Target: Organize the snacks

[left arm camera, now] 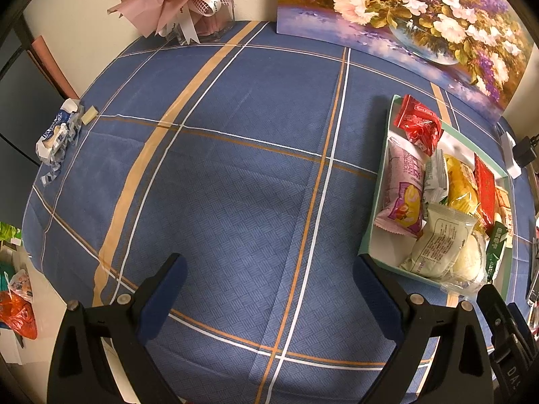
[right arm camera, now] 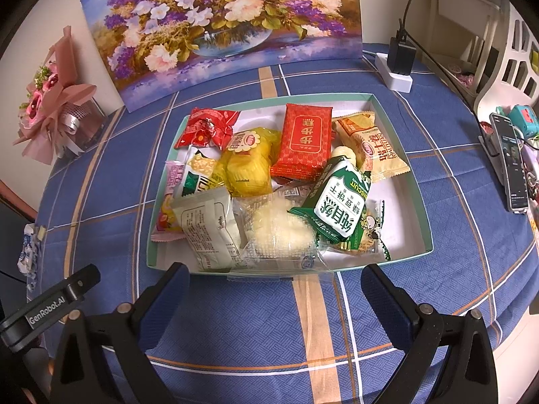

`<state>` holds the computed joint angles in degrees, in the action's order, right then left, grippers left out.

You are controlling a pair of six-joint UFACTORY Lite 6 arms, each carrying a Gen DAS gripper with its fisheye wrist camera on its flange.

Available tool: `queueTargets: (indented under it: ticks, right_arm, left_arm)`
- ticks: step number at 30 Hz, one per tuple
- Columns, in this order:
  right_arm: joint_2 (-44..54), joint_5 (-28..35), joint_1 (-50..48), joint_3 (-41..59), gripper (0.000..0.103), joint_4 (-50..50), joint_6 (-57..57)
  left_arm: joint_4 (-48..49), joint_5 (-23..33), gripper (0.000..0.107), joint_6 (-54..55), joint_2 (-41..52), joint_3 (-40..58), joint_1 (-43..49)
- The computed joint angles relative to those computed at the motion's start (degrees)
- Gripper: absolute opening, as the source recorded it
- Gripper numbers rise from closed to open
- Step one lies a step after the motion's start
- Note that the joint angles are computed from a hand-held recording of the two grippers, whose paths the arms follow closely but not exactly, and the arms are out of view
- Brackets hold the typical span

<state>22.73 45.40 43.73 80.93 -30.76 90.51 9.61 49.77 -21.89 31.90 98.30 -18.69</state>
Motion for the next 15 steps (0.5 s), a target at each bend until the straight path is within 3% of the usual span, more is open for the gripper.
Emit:
queueTargets:
  ticks: [7, 15]
  right_arm:
    - [0.1, 0.1, 0.0, 0.1, 0.103, 0.1, 0.1]
    - [0.2, 0.1, -0.1, 0.2, 0.103, 0.2, -0.2]
  left_arm:
    - [3.3, -4.0, 0.099, -3.5, -3.8, -4.2, -0.9]
    - [3.4, -3.7, 0.099, -3.3, -3.4, -3.6, -0.2]
